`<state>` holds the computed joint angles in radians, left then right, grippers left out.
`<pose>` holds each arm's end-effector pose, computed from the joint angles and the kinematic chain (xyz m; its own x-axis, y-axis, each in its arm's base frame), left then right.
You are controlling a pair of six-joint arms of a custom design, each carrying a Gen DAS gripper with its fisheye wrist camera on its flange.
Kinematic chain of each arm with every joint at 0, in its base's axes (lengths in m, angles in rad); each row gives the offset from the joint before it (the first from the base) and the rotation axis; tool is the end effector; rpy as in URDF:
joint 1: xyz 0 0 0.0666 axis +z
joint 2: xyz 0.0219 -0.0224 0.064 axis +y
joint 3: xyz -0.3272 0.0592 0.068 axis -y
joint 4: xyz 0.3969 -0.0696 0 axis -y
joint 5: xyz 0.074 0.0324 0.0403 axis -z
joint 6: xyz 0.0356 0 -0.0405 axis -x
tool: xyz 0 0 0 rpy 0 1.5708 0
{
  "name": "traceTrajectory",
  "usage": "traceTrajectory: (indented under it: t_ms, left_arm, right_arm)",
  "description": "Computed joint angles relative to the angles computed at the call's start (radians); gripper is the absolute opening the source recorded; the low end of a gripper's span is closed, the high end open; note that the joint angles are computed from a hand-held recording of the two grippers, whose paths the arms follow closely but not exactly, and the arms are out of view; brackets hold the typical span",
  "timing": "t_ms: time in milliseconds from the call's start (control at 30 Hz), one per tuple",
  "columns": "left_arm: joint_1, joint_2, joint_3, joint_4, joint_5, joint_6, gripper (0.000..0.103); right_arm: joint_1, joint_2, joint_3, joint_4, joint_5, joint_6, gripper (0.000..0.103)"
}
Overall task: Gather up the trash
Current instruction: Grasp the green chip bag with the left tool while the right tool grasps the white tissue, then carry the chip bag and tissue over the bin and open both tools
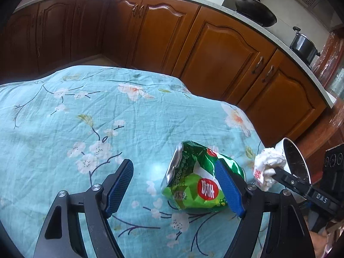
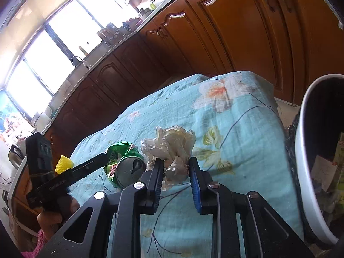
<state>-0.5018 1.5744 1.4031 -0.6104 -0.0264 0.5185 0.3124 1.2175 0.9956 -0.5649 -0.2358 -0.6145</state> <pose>0.4911 -0.2688 0.3126 -0.7666 -0.1445 -0.6256 0.0973 0.9370 -0.3356 0.4127 0.1416 0.2967 -0.8134 0.3264 -0.4816 0.0161 0.8400 0.5423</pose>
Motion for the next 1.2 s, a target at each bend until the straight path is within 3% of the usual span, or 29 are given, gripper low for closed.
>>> traceTrajectory:
  t_ms: [33,100,233,267,300,633,733,967,1167,1200]
  left_arm:
    - [0.001,0.013,0.011,-0.002,0.009,-0.006,0.071]
    - [0.001,0.027,0.016,0.011,0.052,-0.028,0.036]
    - [-0.027,0.006,-0.015,0.03,0.049,-0.071,0.026]
    - [-0.031,-0.008,-0.029,0.031,0.056,-0.073,0.016]
    - [-0.037,-0.024,-0.046,0.032,0.062,-0.071,0.014]
    - [-0.115,-0.22,-0.239,0.072,0.033,-0.013,0.007]
    - [-0.143,-0.27,-0.286,0.091,-0.015,-0.029,0.006]
    - [-0.162,-0.278,-0.296,0.022,-0.019,-0.016,0.009]
    - [-0.166,-0.222,-0.228,-0.037,-0.077,0.013,0.041]
    - [-0.165,-0.215,-0.223,-0.036,-0.073,0.019,0.041]
  right_arm:
    - [-0.002,-0.017,-0.014,0.001,0.003,-0.008,0.024]
    - [-0.003,-0.047,-0.035,-0.003,0.014,-0.016,0.024]
    - [-0.005,-0.109,-0.077,-0.005,0.03,-0.034,0.024]
    - [-0.005,-0.125,-0.088,-0.004,0.034,-0.041,0.024]
    - [-0.006,-0.137,-0.095,-0.004,0.035,-0.045,0.024]
    - [0.01,-0.24,-0.156,-0.008,0.048,-0.084,0.024]
    - [0.021,-0.273,-0.171,-0.015,0.06,-0.087,0.024]
    - [0.051,-0.336,-0.216,-0.039,0.081,-0.113,0.024]
    - [0.075,-0.368,-0.235,-0.054,0.094,-0.131,0.024]
    - [0.079,-0.377,-0.239,-0.057,0.098,-0.134,0.024]
